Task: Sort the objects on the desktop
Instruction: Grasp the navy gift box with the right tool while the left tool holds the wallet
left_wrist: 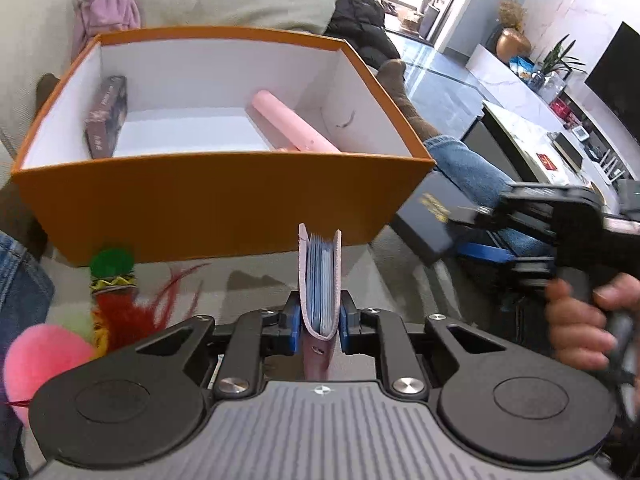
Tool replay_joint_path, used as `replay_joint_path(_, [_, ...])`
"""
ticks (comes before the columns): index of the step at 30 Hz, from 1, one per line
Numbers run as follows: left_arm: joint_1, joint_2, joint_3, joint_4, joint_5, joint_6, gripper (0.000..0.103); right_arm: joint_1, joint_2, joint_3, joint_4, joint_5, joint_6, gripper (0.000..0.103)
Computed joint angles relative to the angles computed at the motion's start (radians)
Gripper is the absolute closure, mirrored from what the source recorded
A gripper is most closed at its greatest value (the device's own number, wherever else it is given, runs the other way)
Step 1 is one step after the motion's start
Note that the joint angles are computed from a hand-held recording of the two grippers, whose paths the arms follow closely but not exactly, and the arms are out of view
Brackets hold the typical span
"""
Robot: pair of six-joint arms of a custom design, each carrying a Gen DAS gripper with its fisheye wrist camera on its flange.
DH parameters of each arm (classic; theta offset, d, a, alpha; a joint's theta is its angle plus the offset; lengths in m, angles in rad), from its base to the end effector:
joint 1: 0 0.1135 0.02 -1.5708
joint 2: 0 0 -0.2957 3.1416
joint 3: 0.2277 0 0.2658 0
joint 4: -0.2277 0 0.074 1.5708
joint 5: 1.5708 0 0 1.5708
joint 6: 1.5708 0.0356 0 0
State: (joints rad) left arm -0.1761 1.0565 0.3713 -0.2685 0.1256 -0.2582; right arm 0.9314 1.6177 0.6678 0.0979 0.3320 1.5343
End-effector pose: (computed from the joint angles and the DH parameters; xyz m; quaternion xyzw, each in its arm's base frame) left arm 0.1728 -0.0353 0.1644 -0.0200 0.9509 -0.1237 0.2831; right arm 0.1908 0.2372 0.1521 0.3296 0.8644 0.2760 0.2609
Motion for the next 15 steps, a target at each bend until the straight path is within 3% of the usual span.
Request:
replay_joint_path(4, [0.027, -0.022, -0.008, 0.004, -0.002, 0.010, 0.083, 0.083, -0.085, 0.093, -0.272, 0.021, -0.199, 0.064])
replay_joint_path(7, [0.036, -0.032, -0.014, 0.011, 0.003, 0.018, 0.083, 0.110, -0.027, 0.213, -0.425, -0.035, -0.399, 0.065])
replay_joint_path(9, [0.024, -0.038, -0.015, 0.010, -0.007, 0.018, 0.083, 0.165, -0.003, 0.257, -0.488, -0.020, -0.450, 0.066])
replay_joint_path(15, [0.013, -0.018, -0.035, 0.035, -0.017, 0.030, 0.083, 0.117, 0.151, 0.345, -0.405, -0.071, -0.597, 0.064])
